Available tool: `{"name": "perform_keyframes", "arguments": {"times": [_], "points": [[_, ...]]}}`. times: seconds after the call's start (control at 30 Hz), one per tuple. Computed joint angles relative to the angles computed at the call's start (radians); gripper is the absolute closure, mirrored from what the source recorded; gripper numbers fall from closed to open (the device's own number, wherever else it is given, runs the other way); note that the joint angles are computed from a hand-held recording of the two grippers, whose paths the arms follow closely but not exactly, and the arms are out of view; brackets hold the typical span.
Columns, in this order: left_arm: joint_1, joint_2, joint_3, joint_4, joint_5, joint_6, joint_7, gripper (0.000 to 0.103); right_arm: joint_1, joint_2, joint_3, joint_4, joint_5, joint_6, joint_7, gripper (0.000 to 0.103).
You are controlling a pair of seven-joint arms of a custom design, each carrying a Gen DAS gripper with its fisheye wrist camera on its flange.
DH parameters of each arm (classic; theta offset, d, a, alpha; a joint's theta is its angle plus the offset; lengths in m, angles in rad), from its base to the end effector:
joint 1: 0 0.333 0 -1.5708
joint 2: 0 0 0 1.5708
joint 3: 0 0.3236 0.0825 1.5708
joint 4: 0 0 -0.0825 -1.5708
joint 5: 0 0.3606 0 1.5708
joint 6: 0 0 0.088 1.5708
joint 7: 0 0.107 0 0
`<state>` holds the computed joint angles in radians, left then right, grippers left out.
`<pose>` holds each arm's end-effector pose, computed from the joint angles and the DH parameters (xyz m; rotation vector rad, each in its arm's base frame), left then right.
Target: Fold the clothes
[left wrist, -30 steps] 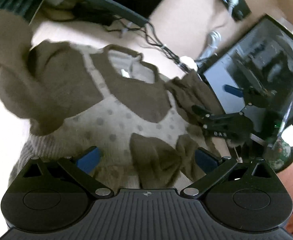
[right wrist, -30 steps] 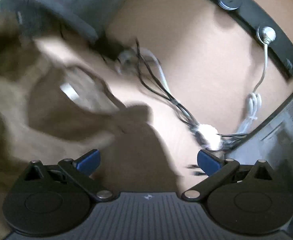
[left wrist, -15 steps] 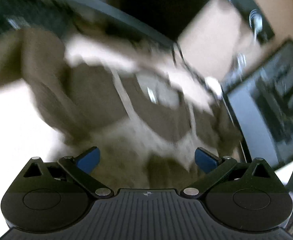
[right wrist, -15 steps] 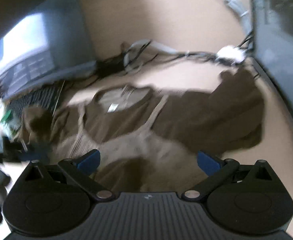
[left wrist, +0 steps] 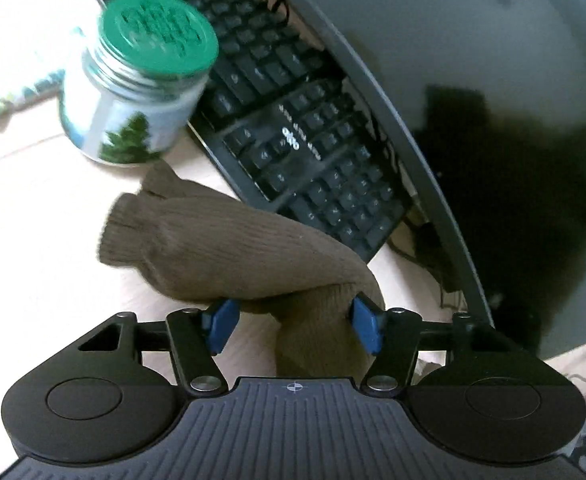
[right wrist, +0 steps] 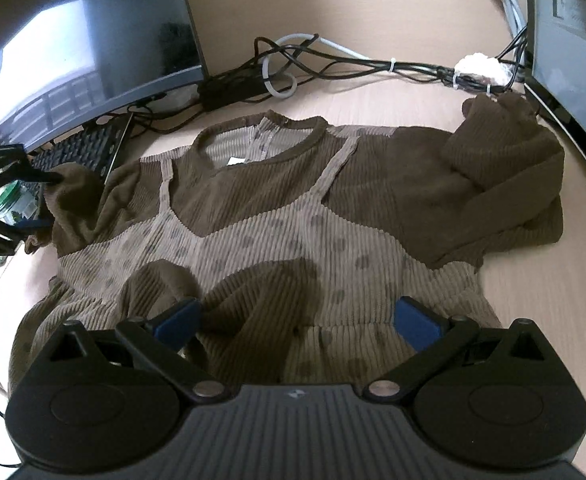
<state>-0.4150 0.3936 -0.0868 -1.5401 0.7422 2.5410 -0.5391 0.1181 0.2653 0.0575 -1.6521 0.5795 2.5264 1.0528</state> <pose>0.6136 -0.3340 0.5098 -2.6631 0.5920 -1.1253 0.6559 0.1062 0.5399 -1.9397 1.4125 -0.2564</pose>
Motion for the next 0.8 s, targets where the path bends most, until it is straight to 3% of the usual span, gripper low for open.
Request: {"name": "perform_keyframes", "arguments": {"times": [0.07, 0.2, 0.33, 0.47, 0.53, 0.63, 0.7, 0.8], "points": [[-0.015, 0.034, 0.008, 0.055, 0.031, -0.024, 0.036, 0.058, -0.008, 0.009, 0.001, 0.020, 0.011, -0.026, 0.000, 0.000], [-0.075, 0.120, 0.024, 0.231, 0.112, -0.173, 0.225, 0.089, -0.016, -0.002, 0.011, -0.005, 0.049, -0.006, -0.053, 0.000], [-0.143, 0.196, 0.041, 0.388, 0.200, -0.228, 0.452, 0.092, -0.012, -0.023, 0.015, -0.050, 0.071, 0.042, -0.117, 0.000], [-0.185, 0.329, -0.006, 0.590, 0.179, -0.141, 0.860, 0.092, -0.019, -0.027, 0.018, -0.058, 0.121, 0.048, -0.154, 0.000], [-0.196, 0.419, -0.058, 0.704, 0.069, -0.112, 1.125, 0.078, -0.023, -0.023, 0.017, -0.051, 0.146, 0.041, -0.155, 0.000], [-0.173, 0.452, -0.166, 0.706, -0.039, -0.073, 1.325, 0.060, -0.024, -0.016, 0.014, -0.037, 0.157, 0.025, -0.149, 0.000], [-0.159, 0.411, -0.179, 0.626, -0.091, -0.037, 1.342, 0.047, -0.025, -0.014, 0.014, -0.034, 0.158, 0.020, -0.154, 0.000], [-0.163, 0.309, -0.121, 0.471, -0.099, 0.034, 1.273, 0.023, -0.025, -0.017, 0.015, -0.038, 0.167, 0.020, -0.163, 0.000]]}}
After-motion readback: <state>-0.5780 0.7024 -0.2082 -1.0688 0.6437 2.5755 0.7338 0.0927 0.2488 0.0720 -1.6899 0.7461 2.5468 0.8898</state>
